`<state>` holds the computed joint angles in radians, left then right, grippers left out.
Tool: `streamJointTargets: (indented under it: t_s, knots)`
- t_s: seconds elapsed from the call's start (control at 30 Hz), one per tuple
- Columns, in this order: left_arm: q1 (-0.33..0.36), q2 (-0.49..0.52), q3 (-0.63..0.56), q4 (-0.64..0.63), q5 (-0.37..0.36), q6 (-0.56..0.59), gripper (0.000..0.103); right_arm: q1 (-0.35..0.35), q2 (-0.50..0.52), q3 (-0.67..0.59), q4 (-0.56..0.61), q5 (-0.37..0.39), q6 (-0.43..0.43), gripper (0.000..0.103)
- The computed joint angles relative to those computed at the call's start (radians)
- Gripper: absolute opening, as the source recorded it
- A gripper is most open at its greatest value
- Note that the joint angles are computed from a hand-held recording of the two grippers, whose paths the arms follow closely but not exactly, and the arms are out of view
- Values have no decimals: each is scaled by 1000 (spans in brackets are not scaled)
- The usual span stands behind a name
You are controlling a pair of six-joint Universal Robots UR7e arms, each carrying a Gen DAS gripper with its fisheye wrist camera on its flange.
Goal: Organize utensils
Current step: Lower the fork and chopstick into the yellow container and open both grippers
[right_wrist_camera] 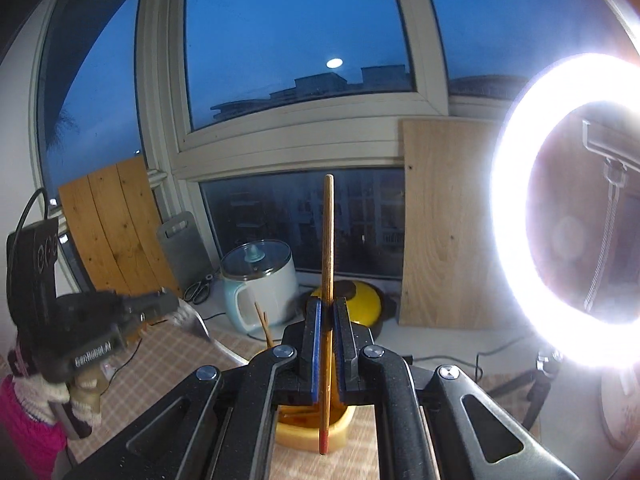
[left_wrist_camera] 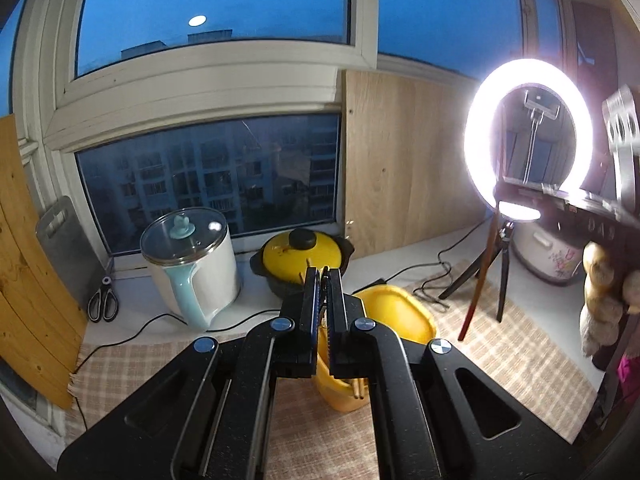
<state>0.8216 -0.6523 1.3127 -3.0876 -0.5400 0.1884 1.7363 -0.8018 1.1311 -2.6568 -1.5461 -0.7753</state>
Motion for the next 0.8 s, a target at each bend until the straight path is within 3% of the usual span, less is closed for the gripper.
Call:
streamJointTargets:
  t_s: [0.47,0.8]
  knots:
    - [10,-19,30,73,-8,-96,0,10,129,-113,-3,-48,-4,3]
    - [23,-15,29,112,-27,-151,0,-20,158,-125,62,-99,24,3]
